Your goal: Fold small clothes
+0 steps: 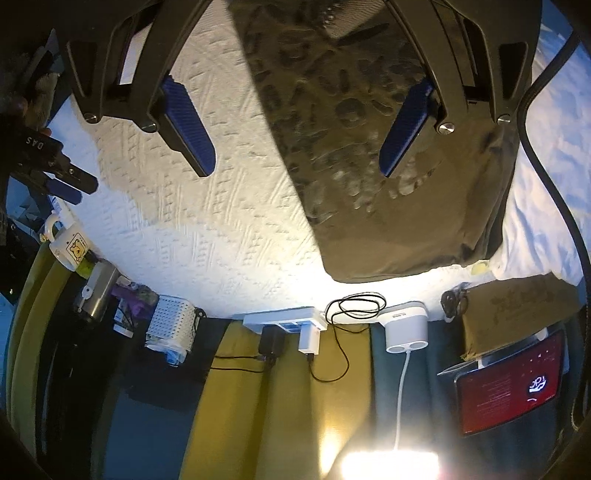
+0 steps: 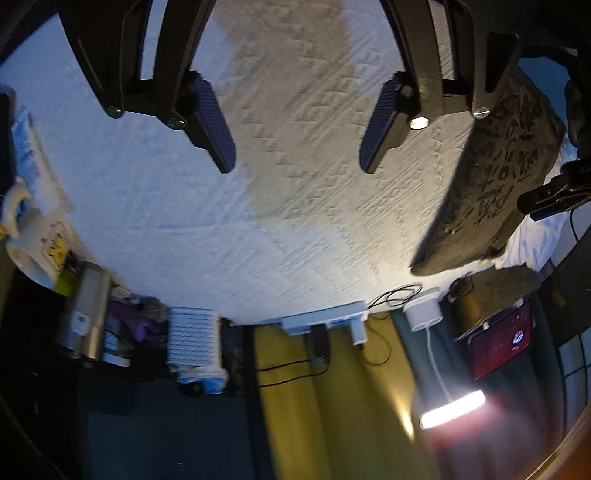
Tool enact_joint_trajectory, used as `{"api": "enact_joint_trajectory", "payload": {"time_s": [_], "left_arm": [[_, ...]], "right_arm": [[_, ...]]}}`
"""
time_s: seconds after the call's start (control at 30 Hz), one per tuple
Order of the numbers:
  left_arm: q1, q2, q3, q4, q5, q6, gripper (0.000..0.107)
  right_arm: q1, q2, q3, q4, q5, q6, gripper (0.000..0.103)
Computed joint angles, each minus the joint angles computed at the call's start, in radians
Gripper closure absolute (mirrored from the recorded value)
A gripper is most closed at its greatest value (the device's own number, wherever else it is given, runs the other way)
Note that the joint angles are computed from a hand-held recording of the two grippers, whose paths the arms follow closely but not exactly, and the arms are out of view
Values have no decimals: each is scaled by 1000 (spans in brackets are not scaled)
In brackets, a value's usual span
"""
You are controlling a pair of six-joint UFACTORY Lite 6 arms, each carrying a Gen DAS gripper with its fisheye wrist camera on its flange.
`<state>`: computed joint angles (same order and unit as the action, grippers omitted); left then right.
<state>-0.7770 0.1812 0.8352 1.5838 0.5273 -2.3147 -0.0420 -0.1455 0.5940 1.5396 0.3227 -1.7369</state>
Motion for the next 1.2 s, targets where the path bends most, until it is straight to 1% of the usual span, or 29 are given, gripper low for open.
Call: {"api": "enact_joint_trajectory", "payload": {"time_s": [0.03, 0.1, 0.2, 0.3, 0.37, 0.6, 0.67, 0.83, 0.97, 1.03, 1.13, 1.2], "left_arm": [[-9, 5, 22, -50, 7, 34, 17], [-20, -2, 33, -61, 12, 41, 17], [-56, -11, 62, -125, 51, 118, 17], [-95, -39, 74, -159, 102, 156, 17], [-123, -59, 87, -188, 144, 197, 17], [-184, -110, 113, -234, 217, 286, 17], [-218, -89, 153, -267, 271, 337, 17], [-290, -127, 158, -259, 375, 341, 17], [-348, -138, 171, -248, 510, 344, 16], [-375, -141, 180, -247, 578, 355, 16], [-403, -181, 159, -225, 620, 341, 13], [-420, -203, 148, -212, 648, 334, 11]], "right_arm": [[-21, -17, 3, -64, 8, 62, 27], [-50, -50, 1, -144, 21, 136, 27], [-83, -115, -16, -215, 38, 191, 27], [-106, -171, -14, -342, 50, 307, 27], [-131, -217, -20, -375, 71, 333, 26], [-204, -343, -12, -511, 160, 443, 26], [-215, -382, -8, -549, 184, 470, 26], [-234, -461, 11, -620, 239, 535, 25], [-300, -534, 34, -609, 328, 525, 25], [-360, -558, 53, -577, 401, 497, 24], [-401, -587, 77, -566, 441, 495, 23], [-439, -599, 105, -558, 489, 496, 21]]}}
